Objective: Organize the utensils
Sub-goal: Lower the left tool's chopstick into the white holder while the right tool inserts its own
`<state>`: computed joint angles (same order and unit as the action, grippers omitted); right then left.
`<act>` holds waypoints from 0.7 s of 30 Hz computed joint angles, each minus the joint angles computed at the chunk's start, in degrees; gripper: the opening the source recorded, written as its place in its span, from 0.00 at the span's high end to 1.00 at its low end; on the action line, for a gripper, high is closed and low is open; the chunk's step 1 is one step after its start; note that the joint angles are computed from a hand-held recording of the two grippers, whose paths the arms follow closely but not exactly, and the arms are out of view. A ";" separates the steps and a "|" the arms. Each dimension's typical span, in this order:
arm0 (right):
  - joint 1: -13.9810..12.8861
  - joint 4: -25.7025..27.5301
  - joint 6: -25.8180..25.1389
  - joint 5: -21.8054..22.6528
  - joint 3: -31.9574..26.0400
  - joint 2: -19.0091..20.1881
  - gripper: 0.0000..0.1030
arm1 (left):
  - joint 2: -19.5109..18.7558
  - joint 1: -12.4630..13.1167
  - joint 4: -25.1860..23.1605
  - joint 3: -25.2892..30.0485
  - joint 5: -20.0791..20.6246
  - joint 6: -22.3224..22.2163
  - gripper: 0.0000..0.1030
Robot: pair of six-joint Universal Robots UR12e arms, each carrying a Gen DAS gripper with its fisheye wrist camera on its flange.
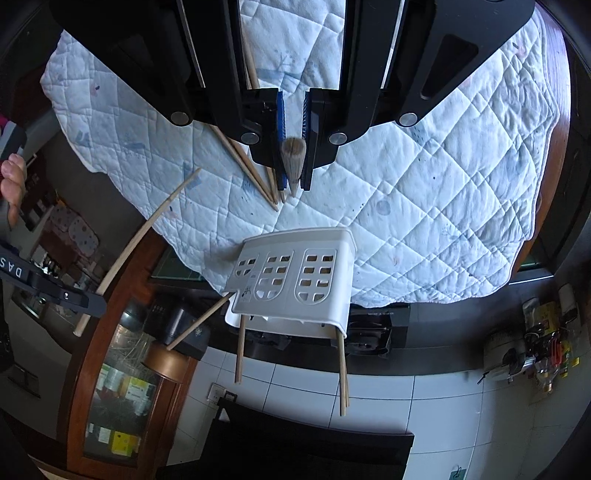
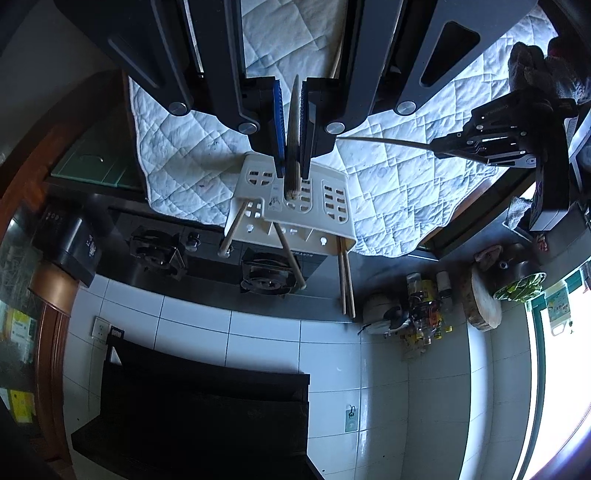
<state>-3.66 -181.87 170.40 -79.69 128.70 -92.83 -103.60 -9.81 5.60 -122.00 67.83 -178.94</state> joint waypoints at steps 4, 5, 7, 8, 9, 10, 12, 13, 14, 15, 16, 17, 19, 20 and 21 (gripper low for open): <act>-0.38 0.72 0.09 0.39 -3.25 0.25 0.93 | 0.28 -0.01 -1.20 1.74 -0.39 1.25 0.94; -0.34 0.86 0.16 0.17 -4.23 0.53 0.93 | 0.26 -0.03 -1.71 2.24 -0.58 1.56 0.94; -0.13 0.97 0.21 -0.80 -6.21 1.28 0.93 | 0.18 -0.07 -2.89 3.26 -0.93 2.10 0.94; -0.06 0.60 0.31 -1.14 -7.14 1.77 0.93 | 0.10 -0.22 -3.23 3.74 -0.72 2.40 0.94; -0.16 0.52 0.75 -0.92 -8.08 2.23 0.93 | 0.05 -0.28 -3.46 4.18 -0.70 2.66 0.94; -0.26 0.45 1.25 -0.86 -8.81 2.59 0.93 | 0.02 -0.28 -3.74 4.68 -0.79 2.90 0.94; -0.56 0.14 2.70 -0.47 -10.39 3.53 0.93 | -0.05 -0.24 -4.16 5.71 -1.06 3.25 0.94; -0.64 0.14 3.51 -0.50 -11.18 4.06 0.93 | -0.08 -0.19 -4.34 6.29 -1.26 3.32 0.94; -0.57 -0.33 4.11 -0.99 -11.90 4.66 0.93 | -0.11 -0.17 -4.58 6.90 -1.40 3.46 0.94; -0.40 -0.63 4.52 -1.60 -12.63 5.28 0.93 | -0.12 -0.17 -4.77 7.56 -1.44 3.65 0.94; -0.34 -0.97 5.10 -2.10 -13.32 5.98 0.93 | -0.15 -0.21 -4.88 8.13 -1.34 3.84 0.94; -0.28 -0.99 5.52 -2.40 -13.93 6.55 0.93 | -0.18 -0.27 -5.20 8.90 -1.19 4.08 0.94; -0.09 -1.34 5.67 -3.44 -15.08 7.82 0.93 | -0.27 -0.22 -5.02 10.24 -1.36 3.86 0.94; -0.04 -1.41 5.63 -3.66 -15.58 8.42 0.93 | -0.31 -0.14 -4.79 10.91 -1.70 3.62 0.94; 0.09 -1.19 5.55 -4.16 -16.11 9.00 0.93 | -0.32 -0.13 -4.29 11.61 -1.84 3.43 0.94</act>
